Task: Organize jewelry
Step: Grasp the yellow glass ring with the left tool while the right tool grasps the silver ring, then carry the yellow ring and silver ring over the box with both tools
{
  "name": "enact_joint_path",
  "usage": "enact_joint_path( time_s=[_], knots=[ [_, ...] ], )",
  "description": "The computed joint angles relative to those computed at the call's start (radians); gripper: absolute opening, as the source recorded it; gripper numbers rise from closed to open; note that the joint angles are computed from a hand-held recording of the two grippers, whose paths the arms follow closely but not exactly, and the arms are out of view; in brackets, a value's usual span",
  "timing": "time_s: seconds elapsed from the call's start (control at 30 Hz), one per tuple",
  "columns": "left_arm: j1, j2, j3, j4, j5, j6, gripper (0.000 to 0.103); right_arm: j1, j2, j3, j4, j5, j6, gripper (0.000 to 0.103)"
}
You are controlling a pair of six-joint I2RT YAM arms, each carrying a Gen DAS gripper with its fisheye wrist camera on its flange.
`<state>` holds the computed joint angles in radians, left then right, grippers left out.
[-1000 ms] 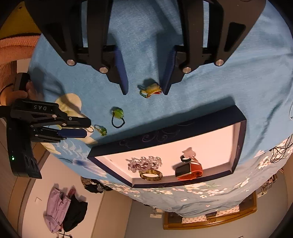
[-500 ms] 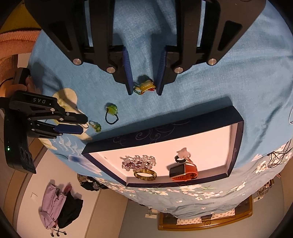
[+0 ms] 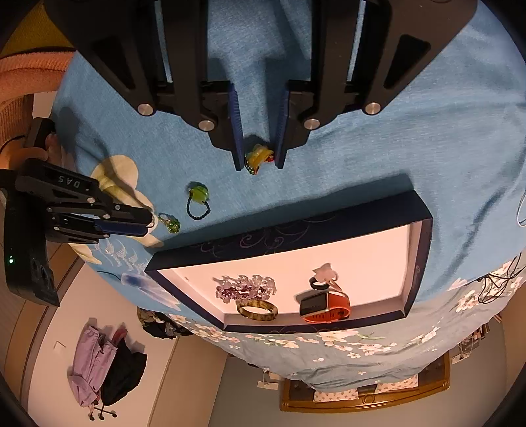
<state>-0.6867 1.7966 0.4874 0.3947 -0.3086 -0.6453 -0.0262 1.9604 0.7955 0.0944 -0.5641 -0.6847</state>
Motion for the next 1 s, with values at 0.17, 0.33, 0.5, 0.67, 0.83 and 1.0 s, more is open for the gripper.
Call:
enact_joint_path(
  time_s=[0.17,0.33,0.5,0.67,0.83,1.0],
  knots=[
    [-0.008,-0.013,-0.005,-0.003,-0.021,0.0,0.019,-0.031,-0.004,0.009,-0.028,-0.067,0.009,0.016],
    [-0.021,-0.056,-0.027,0.002,-0.043,-0.001,0.019,-0.047,-0.03,-0.004,-0.02,-0.116,0.023,0.016],
    [-0.028,-0.108,-0.037,-0.011,-0.07,0.011,0.019,-0.056,-0.06,-0.011,-0.018,-0.17,0.037,0.016],
    [-0.026,-0.148,-0.036,-0.024,-0.092,0.028,0.019,-0.055,-0.084,-0.022,0.014,-0.204,0.081,0.016],
    [-0.015,-0.185,-0.031,-0.045,-0.108,0.042,0.019,-0.049,-0.089,-0.011,0.022,-0.23,0.113,0.016],
    [0.003,-0.19,-0.025,-0.045,-0.11,0.054,0.019,-0.03,-0.087,0.002,0.045,-0.229,0.143,0.016]
  ],
)
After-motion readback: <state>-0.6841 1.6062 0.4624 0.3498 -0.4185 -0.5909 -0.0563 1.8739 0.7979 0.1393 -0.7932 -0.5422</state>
